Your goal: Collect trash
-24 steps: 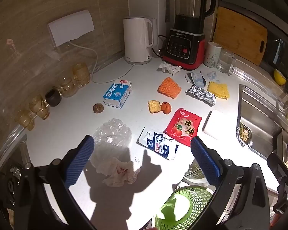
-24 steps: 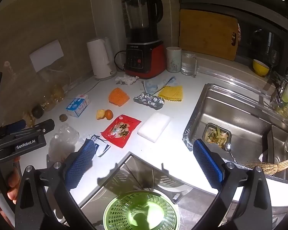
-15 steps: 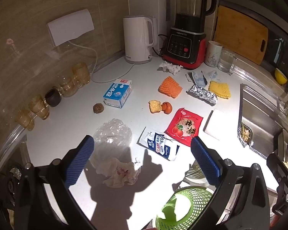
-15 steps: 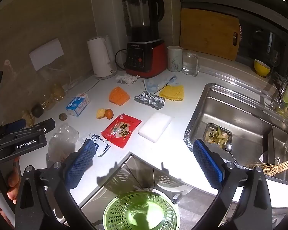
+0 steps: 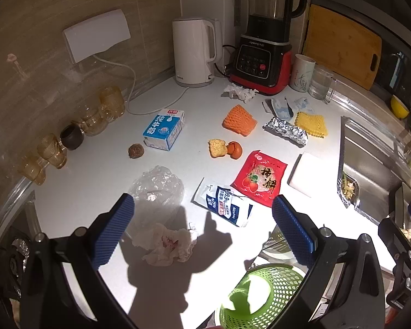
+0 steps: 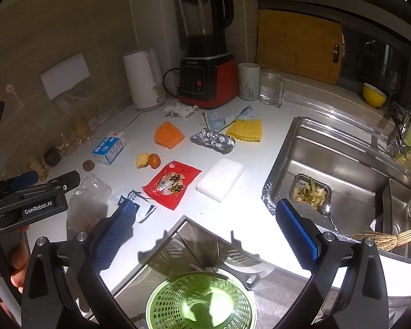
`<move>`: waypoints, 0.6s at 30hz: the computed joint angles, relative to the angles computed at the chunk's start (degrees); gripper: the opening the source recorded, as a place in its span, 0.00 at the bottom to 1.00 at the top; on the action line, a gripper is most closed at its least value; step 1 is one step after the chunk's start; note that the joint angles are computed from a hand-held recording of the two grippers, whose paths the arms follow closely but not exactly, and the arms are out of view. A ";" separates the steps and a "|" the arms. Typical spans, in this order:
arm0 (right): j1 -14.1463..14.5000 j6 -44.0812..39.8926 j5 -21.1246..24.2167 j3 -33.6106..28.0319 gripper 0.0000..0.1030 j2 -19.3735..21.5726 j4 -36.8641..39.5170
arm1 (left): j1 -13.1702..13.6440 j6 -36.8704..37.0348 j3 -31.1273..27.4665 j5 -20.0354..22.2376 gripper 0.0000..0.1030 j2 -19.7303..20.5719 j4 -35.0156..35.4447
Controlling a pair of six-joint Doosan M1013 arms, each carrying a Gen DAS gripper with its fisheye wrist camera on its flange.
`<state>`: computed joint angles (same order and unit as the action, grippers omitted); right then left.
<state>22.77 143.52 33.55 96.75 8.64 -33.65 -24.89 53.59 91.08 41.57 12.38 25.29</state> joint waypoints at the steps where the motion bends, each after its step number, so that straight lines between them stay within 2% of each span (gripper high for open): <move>1: 0.08 0.33 -0.07 0.09 0.98 0.00 -0.20 | 0.14 0.34 -0.07 -0.01 0.94 0.04 -0.36; 18: -0.32 -0.13 -0.53 0.67 0.98 -0.28 0.39 | 0.28 1.14 0.18 0.06 0.94 -0.19 -1.23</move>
